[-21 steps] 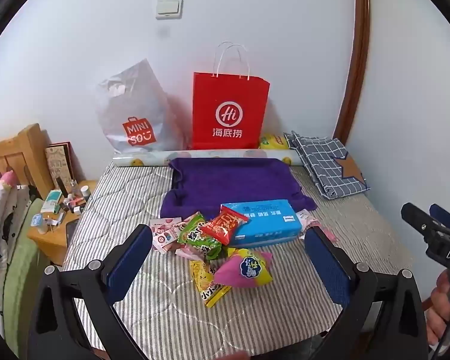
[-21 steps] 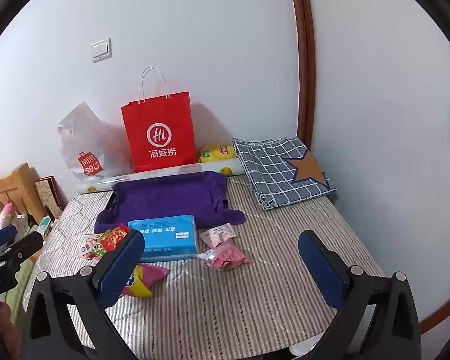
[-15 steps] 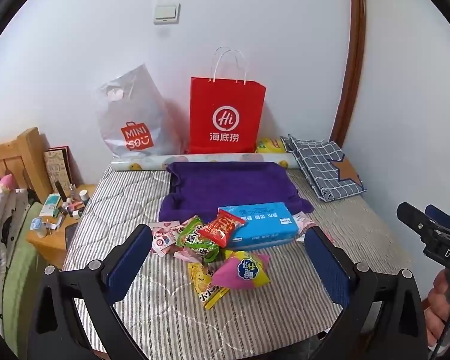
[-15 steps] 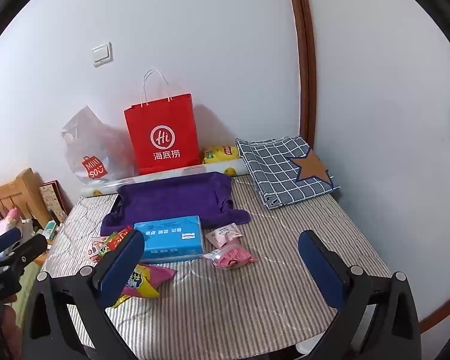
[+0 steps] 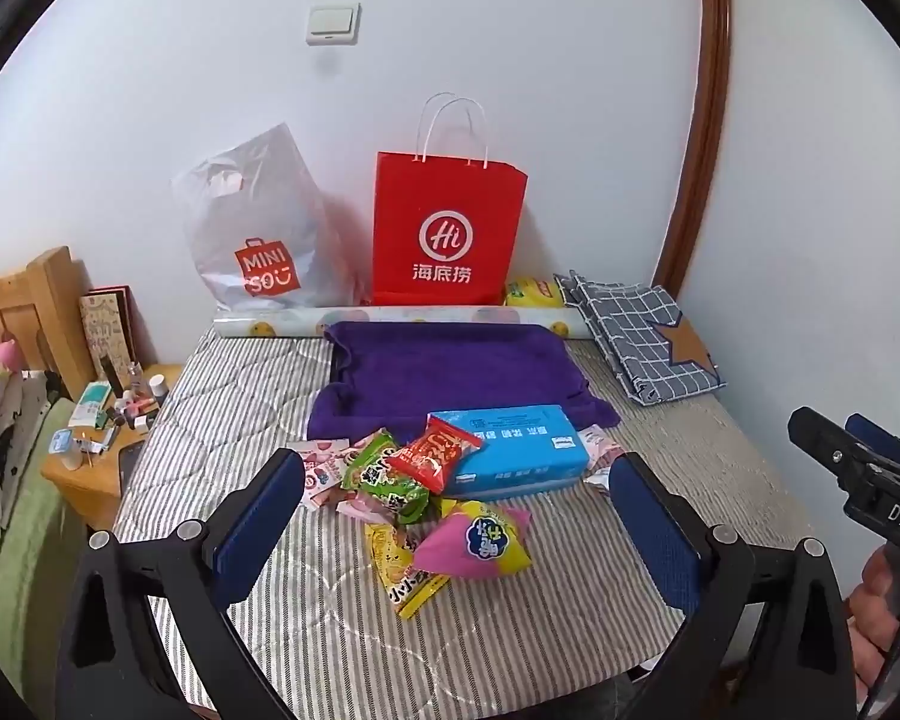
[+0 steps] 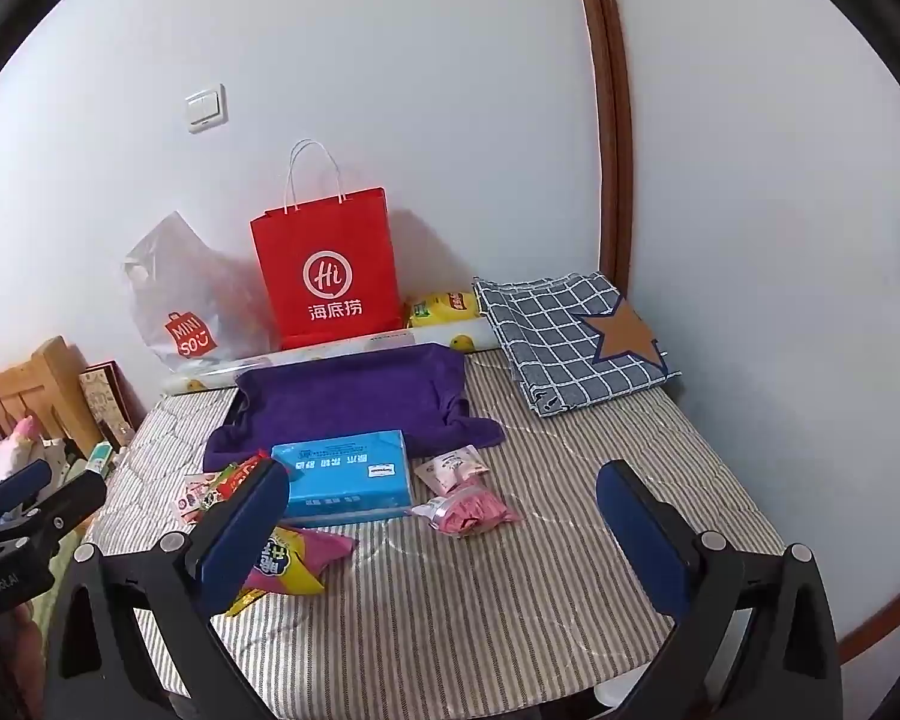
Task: Organize snacks
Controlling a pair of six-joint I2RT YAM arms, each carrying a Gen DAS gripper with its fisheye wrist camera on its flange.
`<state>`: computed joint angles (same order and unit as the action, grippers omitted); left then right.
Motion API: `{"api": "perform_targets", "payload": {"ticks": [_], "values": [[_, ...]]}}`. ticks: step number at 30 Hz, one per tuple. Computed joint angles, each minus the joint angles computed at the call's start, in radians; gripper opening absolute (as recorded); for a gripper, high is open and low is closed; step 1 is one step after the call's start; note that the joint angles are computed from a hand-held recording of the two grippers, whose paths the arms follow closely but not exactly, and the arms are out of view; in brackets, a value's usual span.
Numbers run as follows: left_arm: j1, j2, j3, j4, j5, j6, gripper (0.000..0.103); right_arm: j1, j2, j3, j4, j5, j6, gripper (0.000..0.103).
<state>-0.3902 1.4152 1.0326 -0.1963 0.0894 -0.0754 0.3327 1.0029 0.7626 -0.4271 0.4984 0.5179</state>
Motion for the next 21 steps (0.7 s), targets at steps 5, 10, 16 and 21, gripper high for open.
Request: {"api": "perform_targets", "payload": {"ticks": [5, 10, 16, 21], "values": [[0.003, -0.004, -0.006, 0.008, 0.004, -0.005, 0.101, 0.01, 0.001, -0.001, 0.003, 0.001, 0.001, 0.103], [-0.001, 0.006, 0.0, 0.004, -0.007, -0.004, 0.101, 0.015, 0.01, 0.003, 0.012, -0.005, 0.012, 0.103], [0.007, -0.016, -0.027, 0.029, -0.001, -0.008, 0.1, 0.034, 0.015, 0.003, 0.013, 0.007, 0.011, 0.103], [0.009, -0.013, -0.026, 0.033, 0.001, -0.007, 0.1, 0.042, 0.016, 0.004, 0.019, 0.014, 0.009, 0.103]]}}
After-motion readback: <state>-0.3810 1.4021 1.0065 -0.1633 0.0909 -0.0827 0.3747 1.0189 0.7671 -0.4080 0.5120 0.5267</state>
